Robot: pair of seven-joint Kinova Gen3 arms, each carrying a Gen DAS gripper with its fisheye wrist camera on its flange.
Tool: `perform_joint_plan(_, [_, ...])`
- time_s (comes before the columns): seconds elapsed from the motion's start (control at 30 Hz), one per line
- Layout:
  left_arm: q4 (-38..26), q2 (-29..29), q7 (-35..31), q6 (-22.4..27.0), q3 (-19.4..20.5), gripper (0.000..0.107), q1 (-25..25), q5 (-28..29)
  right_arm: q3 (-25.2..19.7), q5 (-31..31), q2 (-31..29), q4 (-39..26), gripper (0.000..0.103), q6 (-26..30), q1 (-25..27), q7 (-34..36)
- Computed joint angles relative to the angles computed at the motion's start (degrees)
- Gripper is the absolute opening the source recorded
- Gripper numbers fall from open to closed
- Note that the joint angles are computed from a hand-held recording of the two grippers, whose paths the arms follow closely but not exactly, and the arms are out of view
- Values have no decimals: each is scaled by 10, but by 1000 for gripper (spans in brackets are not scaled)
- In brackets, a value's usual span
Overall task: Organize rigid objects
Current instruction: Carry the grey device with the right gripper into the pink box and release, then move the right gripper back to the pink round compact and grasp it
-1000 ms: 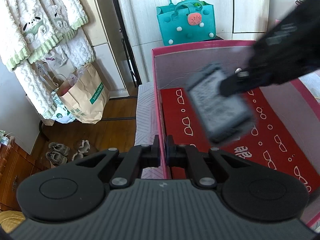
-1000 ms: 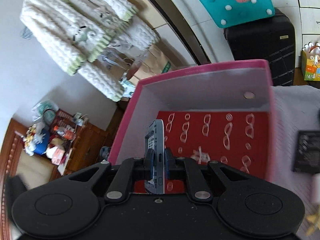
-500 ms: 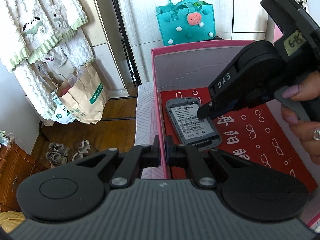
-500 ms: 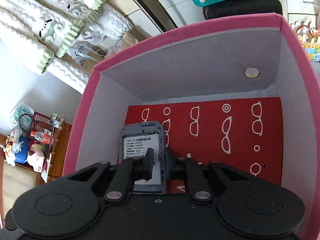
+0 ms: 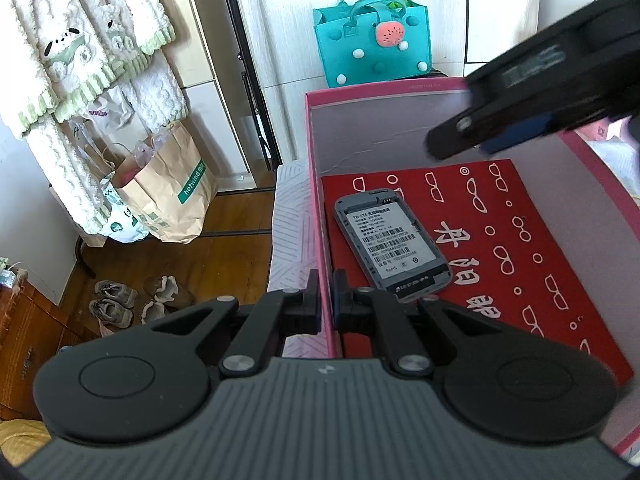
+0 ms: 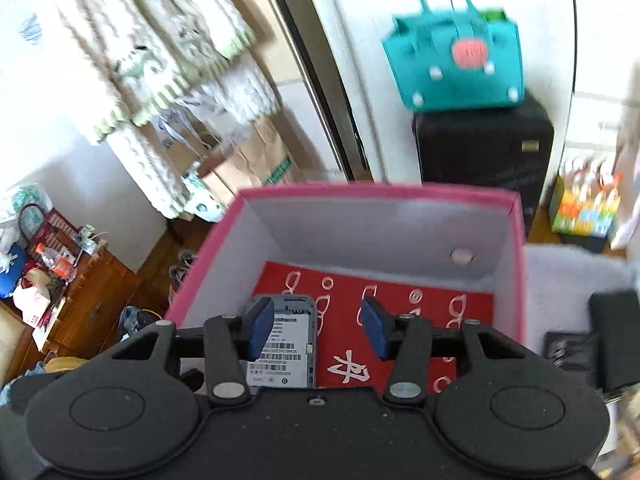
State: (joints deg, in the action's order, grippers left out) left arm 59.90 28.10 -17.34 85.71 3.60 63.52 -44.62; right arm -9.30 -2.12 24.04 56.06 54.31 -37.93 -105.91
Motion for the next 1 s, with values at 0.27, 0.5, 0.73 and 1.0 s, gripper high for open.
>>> perform_joint_plan(0.27, [-3, -1, -2, -3, 1, 6, -9, 14, -27, -17, -105, 118, 54, -49, 39, 121])
perform_joint_plan(0.5, [-32, 7, -28, 20, 2, 8, -10, 29, -27, -4, -215, 275, 57, -159, 70, 157])
perform_joint_plan(0.73, [5, -45, -24, -32, 33, 40, -30, 83, -12, -26, -271, 373, 65, -182, 114, 172])
perform_joint_plan(1.0, [-57, -5, -94, 61, 18, 6, 18, 45, -29, 68, -291, 432, 65, -152, 146, 132])
